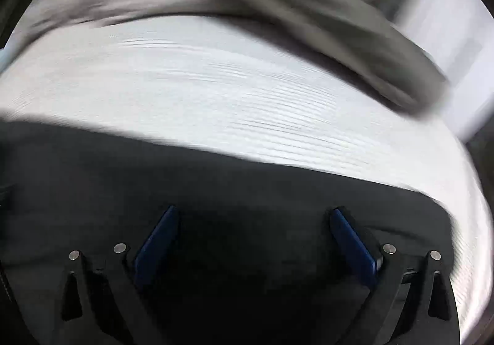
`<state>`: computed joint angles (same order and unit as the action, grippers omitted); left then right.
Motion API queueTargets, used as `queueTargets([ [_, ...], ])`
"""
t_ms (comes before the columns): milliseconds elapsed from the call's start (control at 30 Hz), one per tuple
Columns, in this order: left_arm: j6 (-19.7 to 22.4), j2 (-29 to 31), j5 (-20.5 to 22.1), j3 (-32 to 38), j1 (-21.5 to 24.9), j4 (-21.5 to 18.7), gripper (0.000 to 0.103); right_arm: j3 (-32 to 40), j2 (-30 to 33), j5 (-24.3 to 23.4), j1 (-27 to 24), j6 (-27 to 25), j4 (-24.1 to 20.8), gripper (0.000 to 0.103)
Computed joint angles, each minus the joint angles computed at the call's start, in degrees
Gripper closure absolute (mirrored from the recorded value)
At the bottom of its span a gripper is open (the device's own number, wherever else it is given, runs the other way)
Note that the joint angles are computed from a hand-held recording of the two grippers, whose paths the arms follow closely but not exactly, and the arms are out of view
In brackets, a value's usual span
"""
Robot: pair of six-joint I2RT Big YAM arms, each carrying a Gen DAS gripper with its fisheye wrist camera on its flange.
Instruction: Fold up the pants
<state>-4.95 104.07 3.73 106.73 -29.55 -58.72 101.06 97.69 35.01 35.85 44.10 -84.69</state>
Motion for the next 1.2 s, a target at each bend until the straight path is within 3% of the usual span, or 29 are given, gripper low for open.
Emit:
queueTargets([
  [67, 0.15, -0.58, 0.07, -0.92, -0.01, 0.41, 0.000, -6.10, -5.16, 2.09, -3.60, 8.26, -2.64, 0.004],
  [100, 0.34, -0.62, 0.11, -1.05, 0.10, 0.45, 0.000, -8.28, -7.06, 2.07, -4.53, 9.54, -2.44, 0.004],
  [167, 0.71, -0.88, -0.54, -1.43, -0.07, 0.48, 0.000, -10.13, -8.68, 2.77, -4.53, 7.92, -2.36, 0.004],
  [300, 0.58, -3.23, -1.52, -3.50, -0.39, 1.97, 0.001, -6.13, -7.09, 6.98, -0.69, 10.63, -9.51, 0.004],
  [400, 2.97, -7.43, -1.09, -6.92, -0.62, 5.08, 0.001, -4.74, -8.60, 5.78, 0.78, 7.70, -4.79, 0.004],
  [500, 3.12, -11.70, 1.33, -10.77, -1.42, 6.85, 0.001, -4.42, -9.01, 2.33, 5.70, 2.72, 0.04, 0.003],
  [567, 2.19, -12.57, 2.42, -11.77, -2.21, 5.48, 0.001, -4.42, -7.66, -0.91, 8.14, 0.88, 2.17, 0.003],
  [633, 3.92, -12.34, 2.12, -11.57, -3.02, 3.15, 0.001, -8.50, -9.36, -5.68, 8.41, -3.21, 6.70, 0.003],
  [700, 5.16, -12.05, 0.47, -11.43, -4.00, 1.51, 0.001, -8.70, -8.05, -6.11, 9.69, -3.11, 4.59, 0.004],
  [767, 5.43, -11.81, 0.20, -11.85, -4.40, -0.29, 0.001, -12.27, -11.18, -6.54, 8.80, -2.99, 7.63, 0.003],
  [833, 4.87, -11.58, 0.45, -13.00, -3.76, -0.58, 0.000, -15.06, -13.67, -4.05, 7.58, 1.51, 5.30, 0.003],
  [900, 4.68, -11.87, 2.01, -14.00, -2.97, 0.18, 0.001, -18.75, -16.88, 2.46, 6.83, 8.51, -0.40, 0.003],
  [967, 4.71, -12.35, 1.58, -14.36, -2.93, -0.02, 0.000, -23.67, -21.34, 6.50, 5.28, 13.38, -2.39, 0.003],
  [1100, 3.29, -14.62, -1.38, -16.60, -3.65, 1.56, 0.001, -24.04, -23.28, 6.64, 4.96, 15.94, -4.70, 0.003],
  [1133, 3.21, -16.06, -2.91, -17.58, -4.45, 2.49, 0.001, -22.68, -23.07, 6.09, 6.86, 15.99, -5.85, 0.003],
  [1200, 3.50, -19.53, -3.49, -20.30, -6.34, 5.95, 0.001, -19.63, -20.98, 6.08, 9.47, 13.66, -1.98, 0.003],
])
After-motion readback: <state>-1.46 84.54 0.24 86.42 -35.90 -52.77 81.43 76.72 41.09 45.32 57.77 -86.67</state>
